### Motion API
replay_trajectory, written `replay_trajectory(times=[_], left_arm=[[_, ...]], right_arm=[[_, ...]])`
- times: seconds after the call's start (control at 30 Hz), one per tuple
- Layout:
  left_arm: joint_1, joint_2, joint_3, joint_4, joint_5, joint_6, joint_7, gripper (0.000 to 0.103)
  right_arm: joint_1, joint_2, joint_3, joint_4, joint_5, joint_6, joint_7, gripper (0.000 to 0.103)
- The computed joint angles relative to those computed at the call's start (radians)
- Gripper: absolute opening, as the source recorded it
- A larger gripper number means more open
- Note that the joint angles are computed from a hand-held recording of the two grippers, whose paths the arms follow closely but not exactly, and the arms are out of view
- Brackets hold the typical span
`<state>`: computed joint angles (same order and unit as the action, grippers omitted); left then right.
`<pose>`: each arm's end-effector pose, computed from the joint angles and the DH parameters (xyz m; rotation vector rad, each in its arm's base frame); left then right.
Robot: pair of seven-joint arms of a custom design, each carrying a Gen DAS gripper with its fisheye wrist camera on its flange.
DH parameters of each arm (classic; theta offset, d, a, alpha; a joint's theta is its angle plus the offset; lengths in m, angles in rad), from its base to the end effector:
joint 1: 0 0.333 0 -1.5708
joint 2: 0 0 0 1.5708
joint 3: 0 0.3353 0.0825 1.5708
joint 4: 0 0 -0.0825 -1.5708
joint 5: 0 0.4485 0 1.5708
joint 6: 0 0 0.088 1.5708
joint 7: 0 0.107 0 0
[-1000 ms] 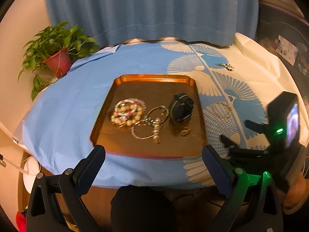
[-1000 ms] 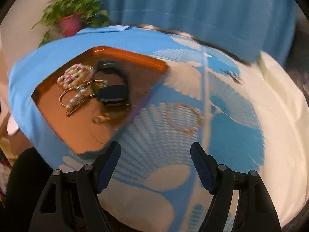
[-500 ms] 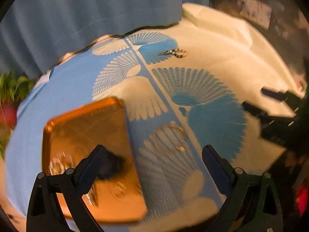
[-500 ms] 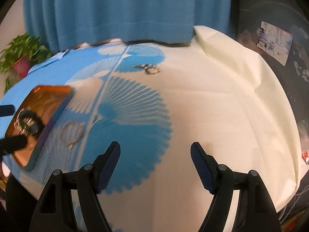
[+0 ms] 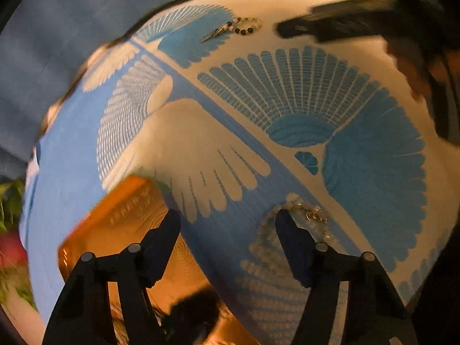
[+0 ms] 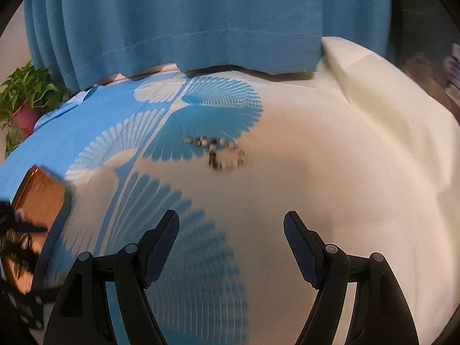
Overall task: Organize jewelry
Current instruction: 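Grasp the silver chain with the left tool while the right tool grasps the black-white bead bracelet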
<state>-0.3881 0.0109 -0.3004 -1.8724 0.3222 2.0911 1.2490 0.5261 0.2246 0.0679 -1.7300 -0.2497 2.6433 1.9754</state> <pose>0.5100 -0.3987 0.5241 -1.4303 2.4063 -0.1666 0.6098 0.4147 0.5231 -2.0491 1.4194 -0.4715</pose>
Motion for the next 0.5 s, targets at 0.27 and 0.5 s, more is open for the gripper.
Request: replay_trajectory(times=[0.27,0.5], left_arm=[[0.011,-0.005,0.005,-0.007,-0.125,0.040,0.157,0.056],[-0.006,-0.019,-0.008,-0.024,-0.207,0.065,0.287,0.003]], right_arm=[[-0.008,0.214,0.004,0.255,0.149,-0.039,-0.133,0.076],[0.004,0.274,0.001,0.339,0.174,-0.063,-0.243,0.009]])
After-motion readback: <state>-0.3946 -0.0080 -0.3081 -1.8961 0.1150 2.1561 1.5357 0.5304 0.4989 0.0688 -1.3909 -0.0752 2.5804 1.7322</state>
